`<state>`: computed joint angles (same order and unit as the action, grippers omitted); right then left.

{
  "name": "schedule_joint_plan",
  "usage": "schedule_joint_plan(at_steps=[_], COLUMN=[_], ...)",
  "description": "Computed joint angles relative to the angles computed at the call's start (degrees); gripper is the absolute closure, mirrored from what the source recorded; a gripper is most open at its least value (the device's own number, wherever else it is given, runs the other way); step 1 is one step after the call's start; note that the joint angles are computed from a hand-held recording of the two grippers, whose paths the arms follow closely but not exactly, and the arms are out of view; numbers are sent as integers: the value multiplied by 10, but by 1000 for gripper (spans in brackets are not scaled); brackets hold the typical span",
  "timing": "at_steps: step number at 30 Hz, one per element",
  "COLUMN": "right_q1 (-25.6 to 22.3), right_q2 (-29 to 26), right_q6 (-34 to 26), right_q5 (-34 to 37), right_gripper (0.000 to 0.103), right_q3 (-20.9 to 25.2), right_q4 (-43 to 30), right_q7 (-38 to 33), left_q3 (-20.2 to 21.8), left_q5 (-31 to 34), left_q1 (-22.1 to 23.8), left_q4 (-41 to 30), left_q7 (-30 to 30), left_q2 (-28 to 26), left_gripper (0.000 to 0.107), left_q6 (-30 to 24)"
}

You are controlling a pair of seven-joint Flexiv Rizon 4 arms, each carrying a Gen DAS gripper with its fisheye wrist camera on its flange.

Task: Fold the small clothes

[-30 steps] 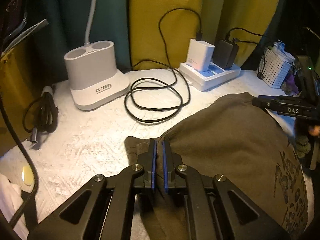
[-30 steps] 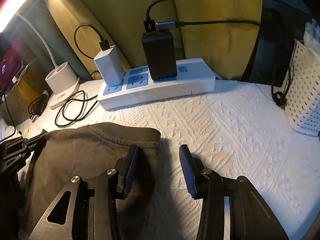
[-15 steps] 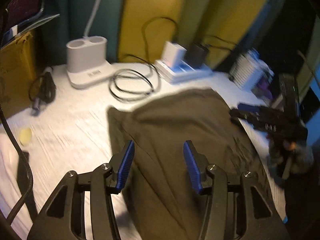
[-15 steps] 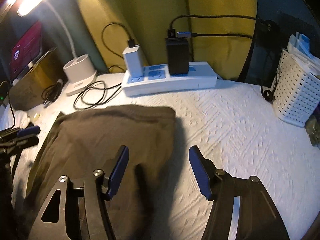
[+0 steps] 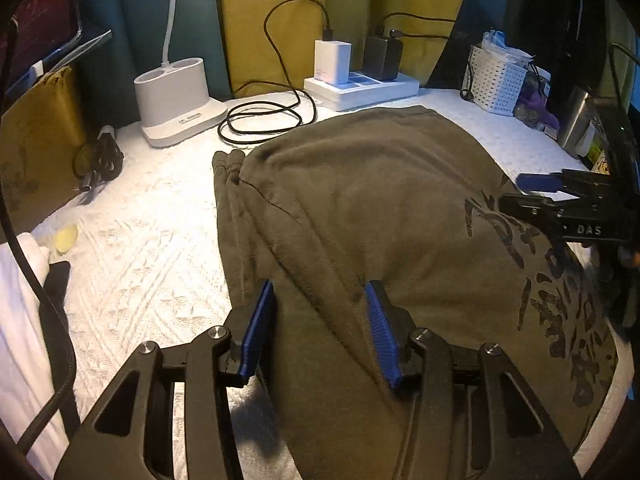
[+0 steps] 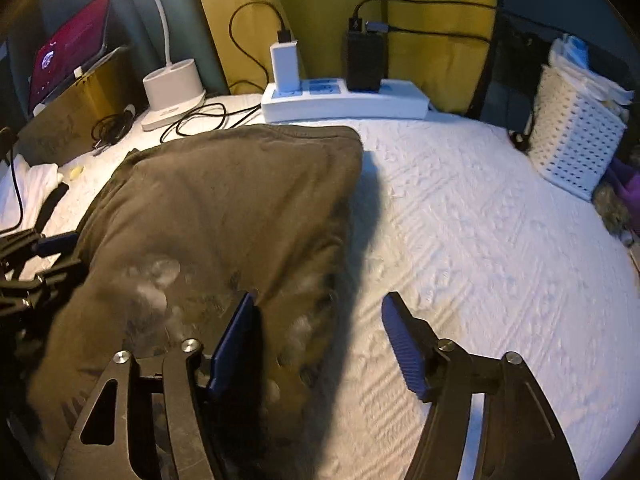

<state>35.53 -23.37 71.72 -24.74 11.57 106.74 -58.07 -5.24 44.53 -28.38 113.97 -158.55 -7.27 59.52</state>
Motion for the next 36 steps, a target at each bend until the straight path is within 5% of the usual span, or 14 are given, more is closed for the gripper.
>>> schedule_joint_plan(at_steps=[5, 13, 21, 36], right_q1=[7, -2, 0, -21], right_q2=[23, 56, 77, 93], right_q6=[5, 23, 37, 50], right_q5=[-22, -28, -30, 9], right_gripper=[32, 32, 32, 24], right_q3=[-15, 5, 16, 36], right_q4=[28, 62, 93, 126], right_q7=[34, 39, 46, 24], left_q3=[-7, -33, -34, -25], left_q5=[5, 28, -18, -21], left_q1=[-11, -18, -38, -50], left_q4=[-14, -18, -24, 14], left_q7=[-19, -57, -43, -62], left_q2=[8, 34, -10, 34], left_gripper=[59, 59, 58, 58], left_q6=[-43, -8, 45, -38])
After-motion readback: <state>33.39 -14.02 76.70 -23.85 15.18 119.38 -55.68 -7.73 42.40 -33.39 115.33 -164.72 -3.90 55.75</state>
